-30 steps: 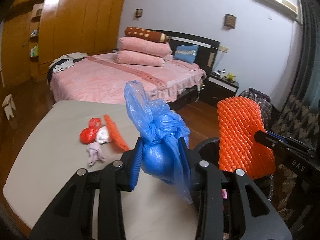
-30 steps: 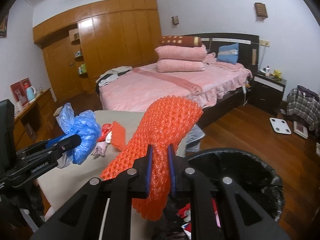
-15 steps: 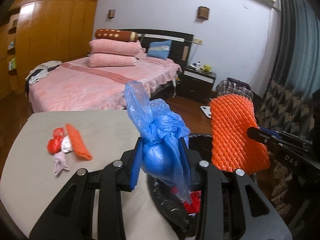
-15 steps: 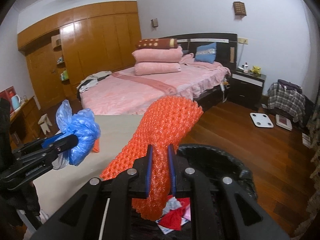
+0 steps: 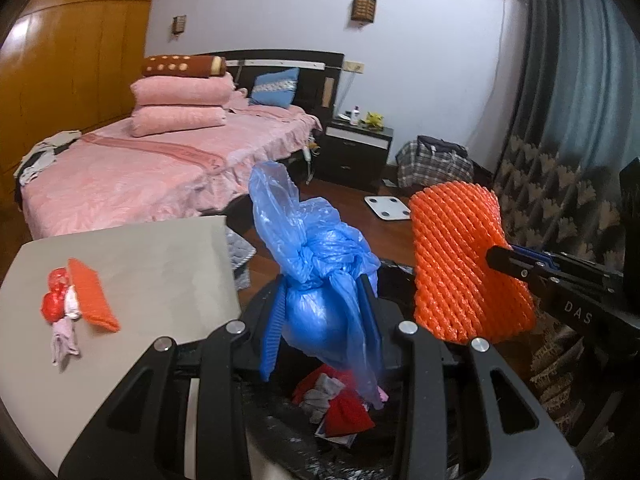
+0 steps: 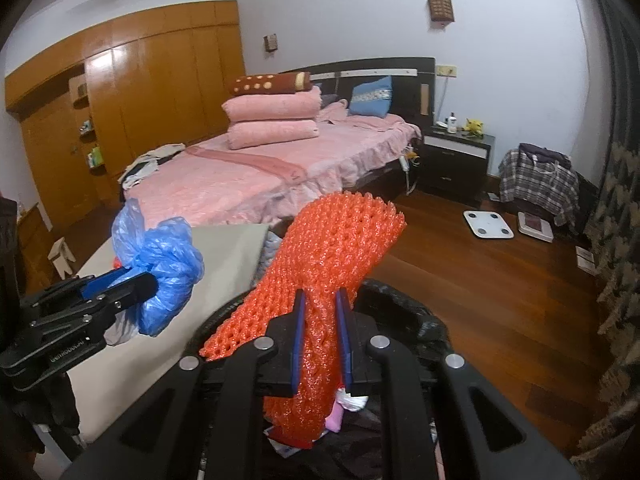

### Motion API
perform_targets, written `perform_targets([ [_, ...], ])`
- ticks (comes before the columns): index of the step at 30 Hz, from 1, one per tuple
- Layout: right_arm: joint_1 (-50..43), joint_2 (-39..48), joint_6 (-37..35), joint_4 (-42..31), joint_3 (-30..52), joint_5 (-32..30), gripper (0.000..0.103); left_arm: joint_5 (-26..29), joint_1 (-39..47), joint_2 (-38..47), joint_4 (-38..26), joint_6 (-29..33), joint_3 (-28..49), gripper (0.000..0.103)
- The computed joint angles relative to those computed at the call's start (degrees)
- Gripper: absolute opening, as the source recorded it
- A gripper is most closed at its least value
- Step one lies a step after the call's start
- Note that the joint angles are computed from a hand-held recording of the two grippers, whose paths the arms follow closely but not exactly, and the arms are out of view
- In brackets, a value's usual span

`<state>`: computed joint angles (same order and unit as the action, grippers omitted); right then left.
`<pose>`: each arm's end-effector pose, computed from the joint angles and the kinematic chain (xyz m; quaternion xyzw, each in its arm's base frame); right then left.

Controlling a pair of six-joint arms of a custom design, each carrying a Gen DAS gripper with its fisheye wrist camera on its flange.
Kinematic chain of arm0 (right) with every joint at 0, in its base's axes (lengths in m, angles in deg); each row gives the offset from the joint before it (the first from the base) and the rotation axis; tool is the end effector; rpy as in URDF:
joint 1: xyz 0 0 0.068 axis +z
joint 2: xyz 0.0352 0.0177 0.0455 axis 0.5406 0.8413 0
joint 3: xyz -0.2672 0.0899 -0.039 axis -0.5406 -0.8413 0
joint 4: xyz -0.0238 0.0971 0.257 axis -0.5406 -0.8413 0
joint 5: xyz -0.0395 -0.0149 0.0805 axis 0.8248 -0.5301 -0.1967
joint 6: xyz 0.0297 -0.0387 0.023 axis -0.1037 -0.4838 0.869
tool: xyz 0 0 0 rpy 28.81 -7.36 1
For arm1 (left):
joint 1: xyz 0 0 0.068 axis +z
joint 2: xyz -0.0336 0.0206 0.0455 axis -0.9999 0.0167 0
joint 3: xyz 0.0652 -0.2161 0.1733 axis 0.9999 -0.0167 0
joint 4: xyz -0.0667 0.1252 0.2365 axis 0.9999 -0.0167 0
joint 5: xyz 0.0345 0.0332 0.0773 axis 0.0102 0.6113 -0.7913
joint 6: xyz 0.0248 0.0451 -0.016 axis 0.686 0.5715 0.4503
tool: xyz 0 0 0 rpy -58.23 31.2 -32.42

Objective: Collect trash
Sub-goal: 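Open both tools over the bin to drop the bag and scrubber, then move both tools back to the table toward the pink cloth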

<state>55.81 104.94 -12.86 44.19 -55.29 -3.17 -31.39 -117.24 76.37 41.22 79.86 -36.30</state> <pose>0.2749 0.1012 0.1058 0.1125 0.8739 0.0057 0.4729 0.3482 -0.1945 0.0971 0.2417 0.8451 -0.2061 0.4300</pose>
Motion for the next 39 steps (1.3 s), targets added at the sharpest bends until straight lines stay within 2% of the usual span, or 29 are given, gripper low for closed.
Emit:
perform_targets([
  [10, -3.6, 4.0, 0.2, 2.7, -1.7, -2.1, 0.015, 0.0, -2.9, 6.5, -2.2, 0.7, 5.8, 0.034],
  [12, -4.3, 5.3, 0.5, 3.0, -1.6, -2.8, 0.015, 0.9, -3.2, 8.0, -3.4, 0.8, 7.5, 0.037],
  [14, -4.7, 6.3, 0.8, 2.8, -1.3, -2.9, 0.023, 0.9, -3.5, 9.1, -4.3, 0.5, 8.6, 0.045],
  [16, -5.4, 7.4, 0.7, 2.8, -1.1, -3.3, 0.025, 1.8, -3.3, 9.8, -5.0, 0.3, 9.4, 0.057],
  [18, -5.7, 7.9, 1.2, 2.8, -1.3, -3.4, 0.037, 1.7, -3.1, 10.1, -5.2, 0.1, 9.6, 0.061],
  [20, -5.8, 8.1, 1.6, 3.2, -1.7, -3.2, 0.044, 1.5, -2.6, 9.9, -5.0, 0.0, 9.1, 0.065],
  [22, -5.7, 8.0, 1.9, 3.6, -2.1, -2.8, 0.056, 1.1, -2.1, 9.5, -4.4, 0.0, 8.4, 0.073],
  [24, -5.2, 7.6, 2.4, 4.6, -2.8, -1.8, 0.074, 0.3, -1.4, 8.3, -3.8, 0.1, 7.0, 0.079],
  [27, -4.1, 6.7, 2.6, 5.6, -3.4, -0.5, 0.089, -0.5, 0.3, 6.0, -2.6, 0.4, 4.3, 0.087],
  [32, -1.0, 5.1, 1.6, 7.2, -3.0, 0.8, 0.097, -1.3, 4.5, 1.7, -1.6, -0.2, 0.2, 0.090],
  [39, 3.2, 5.8, 0.3, 6.1, 1.8, 1.7, 0.097, -1.9, 11.5, -4.4, 0.8, -0.3, -5.4, 0.090],
])
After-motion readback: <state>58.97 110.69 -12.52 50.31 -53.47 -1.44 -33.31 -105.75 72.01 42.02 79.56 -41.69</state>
